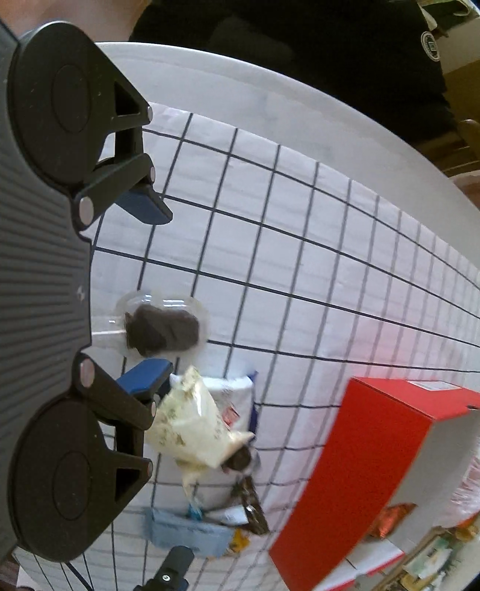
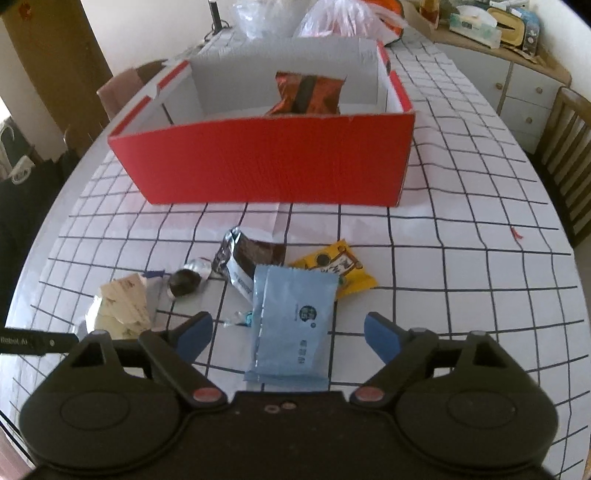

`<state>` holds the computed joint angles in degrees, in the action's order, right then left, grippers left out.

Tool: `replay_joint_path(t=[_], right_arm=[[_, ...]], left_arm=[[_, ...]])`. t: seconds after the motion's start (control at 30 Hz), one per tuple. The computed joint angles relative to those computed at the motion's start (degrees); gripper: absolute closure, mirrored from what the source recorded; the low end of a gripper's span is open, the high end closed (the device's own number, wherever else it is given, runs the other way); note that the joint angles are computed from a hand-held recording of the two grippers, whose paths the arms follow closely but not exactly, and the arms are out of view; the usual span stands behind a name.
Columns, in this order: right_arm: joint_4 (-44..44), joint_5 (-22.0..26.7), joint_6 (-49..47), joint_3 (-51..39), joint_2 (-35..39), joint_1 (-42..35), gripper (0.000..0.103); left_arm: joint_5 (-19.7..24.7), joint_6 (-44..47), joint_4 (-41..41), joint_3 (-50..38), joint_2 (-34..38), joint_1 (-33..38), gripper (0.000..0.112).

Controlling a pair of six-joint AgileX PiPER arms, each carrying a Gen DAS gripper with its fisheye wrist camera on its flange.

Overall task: Organize snacks
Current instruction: 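Grasp the clear-wrapped chocolate lollipop with the left gripper while the right gripper grasps the light blue packet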

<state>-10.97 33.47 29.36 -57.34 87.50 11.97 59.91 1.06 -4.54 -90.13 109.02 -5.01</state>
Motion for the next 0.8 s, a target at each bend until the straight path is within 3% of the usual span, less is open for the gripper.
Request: replay_joint_path(t=[0.27,0.5,0.63,0.73,0.8], right_arm=[[0.41,0.41,-1.98,-1.58,3.50,0.15,0.022],[-2.04,1.86,0.26,-2.70,5.11,1.23,0.034],[-3.81,3.22,1.75,-3.24,5.92,1.66,0.050],[-3.43,3.24,1.89,-3.02,5.98,1.34,0.054],[-3.32,2.69,1.91,-2.59,5.69,1.29,0.057]], left_arm=[[-2.59,-1.35,2.48,3.37,0.23,-2.62,0.034],[-5.54,-2.83,4.25,5.84,-0.14,-3.91,0.040],[-6.73,-2.69,4.21,7.01,-1.22,-4.30,0.054],[-7.29,-1.46,3.77,7.42,-1.77,-4.56,0.068],[-7.57,-1.30,3.81,7.71,-1.98,-4.66,0.068]])
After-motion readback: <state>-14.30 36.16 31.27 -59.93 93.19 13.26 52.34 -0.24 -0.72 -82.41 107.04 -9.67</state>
